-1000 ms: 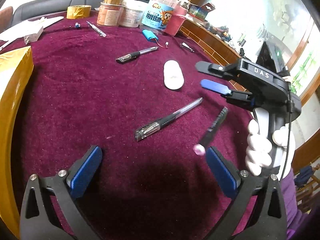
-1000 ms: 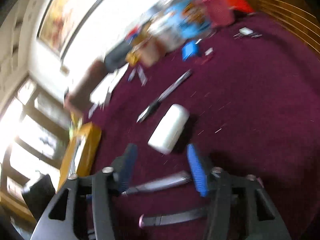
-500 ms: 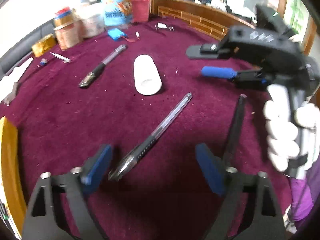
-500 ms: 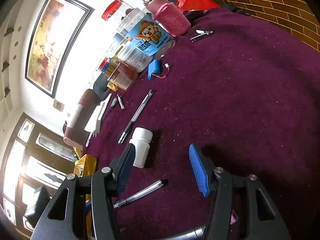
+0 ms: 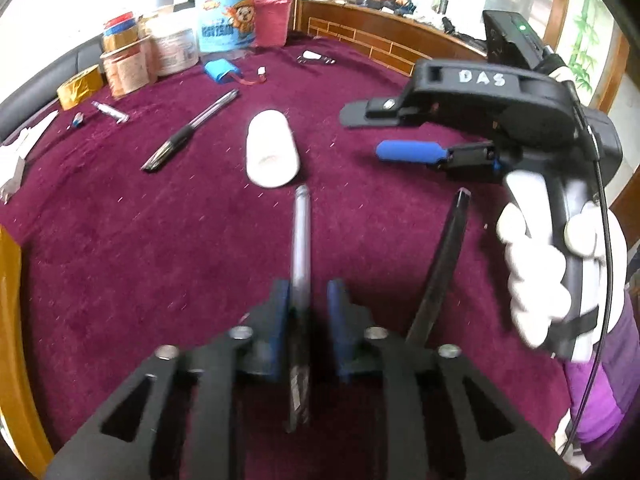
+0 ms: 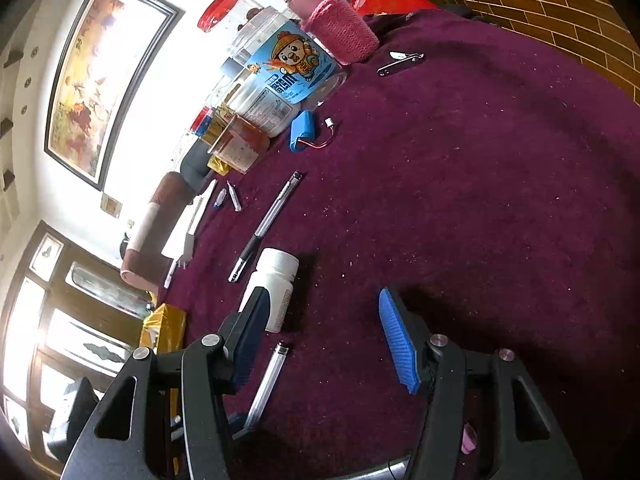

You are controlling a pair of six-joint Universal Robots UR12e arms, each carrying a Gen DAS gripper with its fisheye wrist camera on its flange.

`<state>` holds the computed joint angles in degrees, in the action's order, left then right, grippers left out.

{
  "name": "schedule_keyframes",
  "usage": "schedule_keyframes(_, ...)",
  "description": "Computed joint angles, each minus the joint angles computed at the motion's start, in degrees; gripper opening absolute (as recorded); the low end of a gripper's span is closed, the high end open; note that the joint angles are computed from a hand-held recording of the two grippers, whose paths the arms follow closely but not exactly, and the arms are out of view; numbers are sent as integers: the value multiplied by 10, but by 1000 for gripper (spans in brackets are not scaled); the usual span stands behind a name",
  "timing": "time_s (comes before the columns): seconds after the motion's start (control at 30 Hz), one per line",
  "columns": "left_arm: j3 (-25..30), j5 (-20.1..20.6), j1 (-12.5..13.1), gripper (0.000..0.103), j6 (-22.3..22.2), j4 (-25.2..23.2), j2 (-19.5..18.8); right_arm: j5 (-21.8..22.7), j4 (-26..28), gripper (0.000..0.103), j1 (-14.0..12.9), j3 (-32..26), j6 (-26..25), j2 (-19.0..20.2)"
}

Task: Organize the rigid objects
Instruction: 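Grasp a clear ballpoint pen with left tool while right tool holds the bottle, then lower the clear pen and white bottle into the box and open both tools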

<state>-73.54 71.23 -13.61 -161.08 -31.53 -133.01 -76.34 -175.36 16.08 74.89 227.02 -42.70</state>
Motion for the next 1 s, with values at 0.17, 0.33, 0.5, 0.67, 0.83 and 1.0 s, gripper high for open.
schedule_keyframes(0.17,-18,8,-5,6,14,39,4,-20,12,51,4,-3,-17,-1)
schedule_keyframes(0.33,-49,-57,23,6,-47,54,24,-61,44,51,13,-14,-43,-2)
schedule_keyframes(0.5,-103,-131,55,6,-101,114,58,-45,83,52,19,-44,-58,2)
schedule_keyframes(0.67,-157,-177,89,6,-154,195,92,-51,171,51,29,-104,-80,20)
schedule_keyframes(0.83,-208,-190,129,6,-219,283,119,-93,256,51,43,-160,-112,42)
schedule_keyframes(1.0,-257,-170,170,6,-267,356,151,-112,286,33,51,-182,-120,53)
